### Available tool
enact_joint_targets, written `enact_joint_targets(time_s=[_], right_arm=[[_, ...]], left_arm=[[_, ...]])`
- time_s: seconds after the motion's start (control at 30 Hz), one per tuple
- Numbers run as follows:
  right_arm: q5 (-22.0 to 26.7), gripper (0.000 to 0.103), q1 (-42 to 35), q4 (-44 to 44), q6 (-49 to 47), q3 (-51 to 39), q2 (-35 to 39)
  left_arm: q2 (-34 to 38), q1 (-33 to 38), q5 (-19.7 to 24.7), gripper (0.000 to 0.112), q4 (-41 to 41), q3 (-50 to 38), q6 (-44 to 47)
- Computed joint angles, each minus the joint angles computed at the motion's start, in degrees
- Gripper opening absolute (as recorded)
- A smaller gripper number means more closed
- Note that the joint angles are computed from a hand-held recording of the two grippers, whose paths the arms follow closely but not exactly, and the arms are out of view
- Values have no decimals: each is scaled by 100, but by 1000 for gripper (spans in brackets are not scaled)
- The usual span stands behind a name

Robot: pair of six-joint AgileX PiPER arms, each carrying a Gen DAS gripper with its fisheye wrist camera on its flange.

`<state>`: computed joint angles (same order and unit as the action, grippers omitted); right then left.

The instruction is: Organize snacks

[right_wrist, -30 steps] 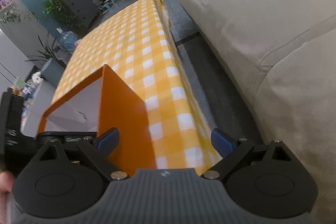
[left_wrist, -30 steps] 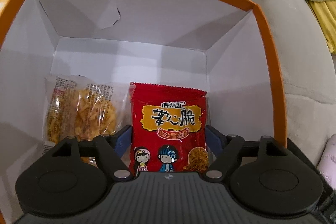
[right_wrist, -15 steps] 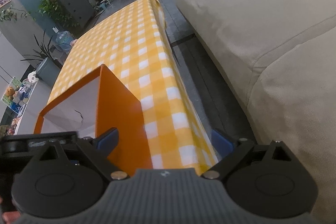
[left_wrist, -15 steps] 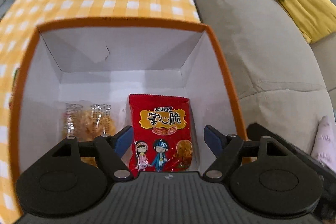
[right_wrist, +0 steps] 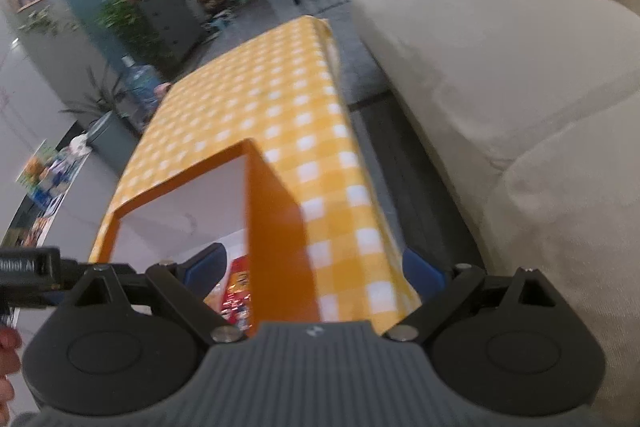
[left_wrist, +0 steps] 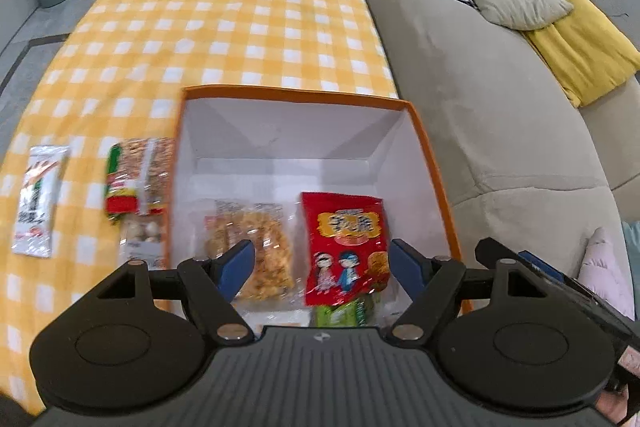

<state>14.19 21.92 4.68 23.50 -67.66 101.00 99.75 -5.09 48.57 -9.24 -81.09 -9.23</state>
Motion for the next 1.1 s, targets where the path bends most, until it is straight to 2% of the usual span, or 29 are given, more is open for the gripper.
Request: enact_joint_targets(time_s=[0.1,0.27,0.37,0.43,0.5,0.7,0.77,0.97,1.1], right_arm=[[173,92,299,-799,692,-69,-99],[610,90,790,-1288,1022,-383,-84],[913,88,1082,-1748,1344,-637,-6],[1079,88,1236,-1883,1423,-759,10],[1168,88,1356,-1816,1327,-842,12],[1503,85,1973,-2983,2529,-1101,98],[1489,79,2132,-3141,2896,-1154,153],[1660,77,2694,-3758,3500,-1395,410],[1547,77,2952,-4078,3745,-1486,567]], left_arm=[[-266,145,-11,89,-65,192,97],[-743,212,-59,89,394,540,-43],[-900,412,149,89,254,610,376],[-942,581,359,89,181,590,657],[-1081,751,390,89,263,682,730],[-1308,1927,585,89,-577,790,1648],[-1347,2299,533,89,-823,807,1935],[-1183,3185,385,89,-1270,804,2637],[-1048,3634,-62,89,-1592,1075,3328]])
